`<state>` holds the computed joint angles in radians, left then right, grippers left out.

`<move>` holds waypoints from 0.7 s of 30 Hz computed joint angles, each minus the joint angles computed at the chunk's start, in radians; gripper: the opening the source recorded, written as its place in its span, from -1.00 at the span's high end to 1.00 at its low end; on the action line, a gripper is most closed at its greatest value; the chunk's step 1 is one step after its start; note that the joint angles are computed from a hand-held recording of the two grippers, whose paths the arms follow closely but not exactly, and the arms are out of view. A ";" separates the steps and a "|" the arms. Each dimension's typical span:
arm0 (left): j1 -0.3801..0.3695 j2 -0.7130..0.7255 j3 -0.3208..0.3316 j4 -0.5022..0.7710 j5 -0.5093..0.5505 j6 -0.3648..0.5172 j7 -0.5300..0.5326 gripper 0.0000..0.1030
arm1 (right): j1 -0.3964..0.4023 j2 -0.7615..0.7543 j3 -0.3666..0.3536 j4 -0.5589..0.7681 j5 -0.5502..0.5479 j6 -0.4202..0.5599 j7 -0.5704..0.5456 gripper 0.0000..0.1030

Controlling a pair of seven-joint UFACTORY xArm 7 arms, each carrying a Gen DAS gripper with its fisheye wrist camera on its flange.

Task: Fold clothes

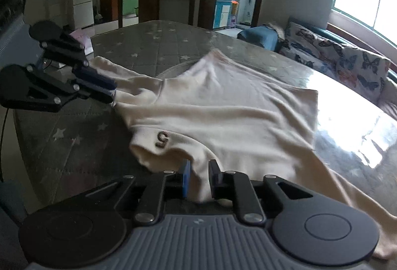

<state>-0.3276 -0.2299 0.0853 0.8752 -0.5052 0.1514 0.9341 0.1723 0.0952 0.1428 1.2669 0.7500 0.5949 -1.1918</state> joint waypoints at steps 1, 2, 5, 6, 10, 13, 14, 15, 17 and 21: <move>-0.019 0.003 0.012 0.010 -0.030 0.006 0.014 0.71 | 0.005 0.012 0.004 0.004 -0.004 -0.008 -0.002 0.69; -0.034 0.008 0.018 0.017 -0.055 0.007 0.030 0.70 | 0.012 0.023 0.011 0.006 -0.011 -0.023 -0.006 0.68; -0.060 0.034 0.014 0.037 -0.110 0.007 0.081 0.66 | 0.025 0.046 0.028 -0.002 -0.025 -0.089 -0.014 0.69; -0.064 0.045 0.009 0.045 -0.129 0.008 0.095 0.65 | 0.026 0.048 0.032 -0.005 -0.026 -0.106 -0.015 0.69; -0.054 0.097 -0.027 0.080 -0.196 0.012 0.143 0.62 | 0.018 0.038 0.041 -0.019 -0.009 -0.133 -0.020 0.95; -0.033 0.133 -0.059 0.102 -0.239 0.029 0.173 0.65 | 0.010 0.014 0.040 -0.033 0.016 -0.131 -0.053 0.97; -0.022 0.140 -0.072 0.104 -0.238 0.032 0.173 0.66 | 0.009 0.003 0.038 -0.039 0.024 -0.124 -0.067 0.97; -0.010 0.147 -0.085 0.106 -0.236 0.035 0.172 0.71 | 0.010 -0.006 0.034 -0.045 0.028 -0.118 -0.079 0.97; 0.013 0.153 -0.107 0.106 -0.226 0.050 0.164 0.74 | 0.015 -0.019 0.026 -0.057 0.025 -0.107 -0.091 0.97; 0.040 0.145 -0.128 0.097 -0.213 0.080 0.160 0.82 | 0.021 -0.001 0.011 -0.059 -0.011 -0.084 -0.052 0.96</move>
